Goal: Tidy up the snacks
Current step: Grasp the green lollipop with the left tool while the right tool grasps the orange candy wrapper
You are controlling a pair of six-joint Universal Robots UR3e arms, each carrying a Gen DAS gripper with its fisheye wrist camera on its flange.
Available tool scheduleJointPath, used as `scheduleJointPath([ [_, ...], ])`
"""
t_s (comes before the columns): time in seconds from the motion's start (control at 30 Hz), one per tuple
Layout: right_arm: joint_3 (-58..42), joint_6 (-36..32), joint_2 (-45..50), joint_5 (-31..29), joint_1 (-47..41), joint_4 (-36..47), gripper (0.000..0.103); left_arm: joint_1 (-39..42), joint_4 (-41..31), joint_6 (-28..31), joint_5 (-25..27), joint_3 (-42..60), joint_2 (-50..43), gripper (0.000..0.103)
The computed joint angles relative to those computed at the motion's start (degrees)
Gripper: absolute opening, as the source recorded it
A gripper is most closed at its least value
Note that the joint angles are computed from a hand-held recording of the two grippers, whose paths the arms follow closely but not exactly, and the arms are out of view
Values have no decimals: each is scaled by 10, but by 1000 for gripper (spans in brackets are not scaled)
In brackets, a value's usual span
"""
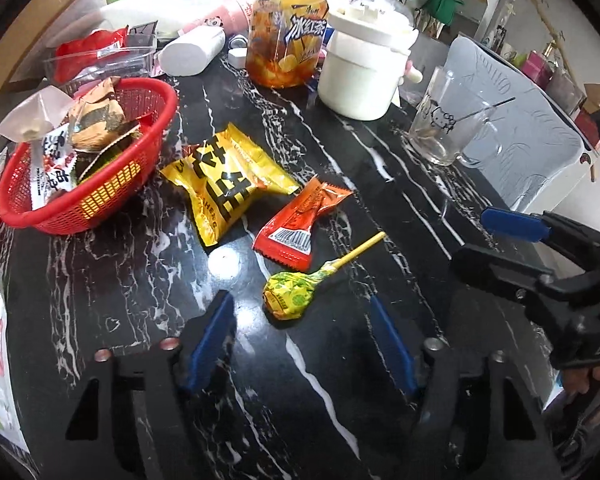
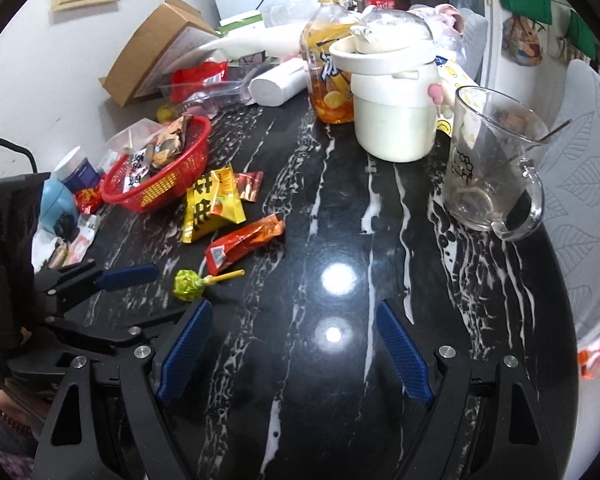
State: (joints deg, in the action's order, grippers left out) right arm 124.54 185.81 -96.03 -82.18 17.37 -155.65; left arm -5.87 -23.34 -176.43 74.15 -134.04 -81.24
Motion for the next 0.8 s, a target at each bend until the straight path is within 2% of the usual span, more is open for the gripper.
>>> scheduleJointPath([
  [0.07,-6,-1,9,2,-3,1,85,5,5,3,-9,2,-13,64],
  [0.17,-16,-3,22,3,-7,3,85,3,7,7,-7,13,-36,53],
  [0.3,-27,-4,42,7,-10,2,85,1,12,10,-3,15,-41,26],
  [0.53,-68,-5,92,30,-10,14,85,40,-21,7,-30,-18,16,25],
  [0.8,-163,-15,190,32,22,28,85,145,-118,38,-61,-76,150,25],
])
